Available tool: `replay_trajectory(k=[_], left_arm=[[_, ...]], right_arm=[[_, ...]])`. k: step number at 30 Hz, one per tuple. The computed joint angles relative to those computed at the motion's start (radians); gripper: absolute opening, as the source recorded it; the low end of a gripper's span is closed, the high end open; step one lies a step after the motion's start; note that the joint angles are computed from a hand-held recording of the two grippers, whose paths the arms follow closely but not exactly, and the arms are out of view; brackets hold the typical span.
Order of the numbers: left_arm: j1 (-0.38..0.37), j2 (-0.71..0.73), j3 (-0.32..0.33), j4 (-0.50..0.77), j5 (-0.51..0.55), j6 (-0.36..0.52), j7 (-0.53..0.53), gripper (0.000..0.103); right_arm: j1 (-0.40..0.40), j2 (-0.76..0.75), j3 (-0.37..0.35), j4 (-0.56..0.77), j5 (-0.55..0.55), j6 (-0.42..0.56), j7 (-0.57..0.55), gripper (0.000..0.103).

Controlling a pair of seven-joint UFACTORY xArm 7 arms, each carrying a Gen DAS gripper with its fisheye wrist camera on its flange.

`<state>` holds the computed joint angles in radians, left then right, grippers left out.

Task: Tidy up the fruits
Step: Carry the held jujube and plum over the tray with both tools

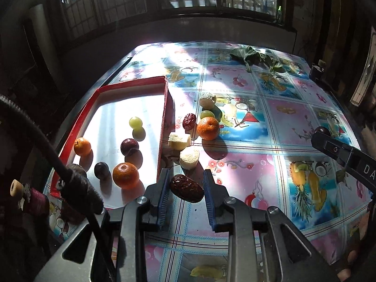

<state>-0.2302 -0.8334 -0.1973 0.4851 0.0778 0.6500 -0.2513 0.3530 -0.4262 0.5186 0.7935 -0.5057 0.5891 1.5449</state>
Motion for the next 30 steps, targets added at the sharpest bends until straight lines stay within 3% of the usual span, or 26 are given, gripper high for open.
replay_trajectory(k=[12, 30], left_arm=[[0.004, -0.086, 0.022, -0.022, -0.014, 0.025, 0.009, 0.027], [0.066, -0.098, 0.059, -0.026, -0.026, 0.014, 0.028, 0.027]], right_arm=[[0.009, -0.021, 0.043, 0.025, 0.005, 0.041, 0.037, 0.029], [0.058, 0.100, 0.040, 0.117, -0.077, 0.070, 0.086, 0.029]])
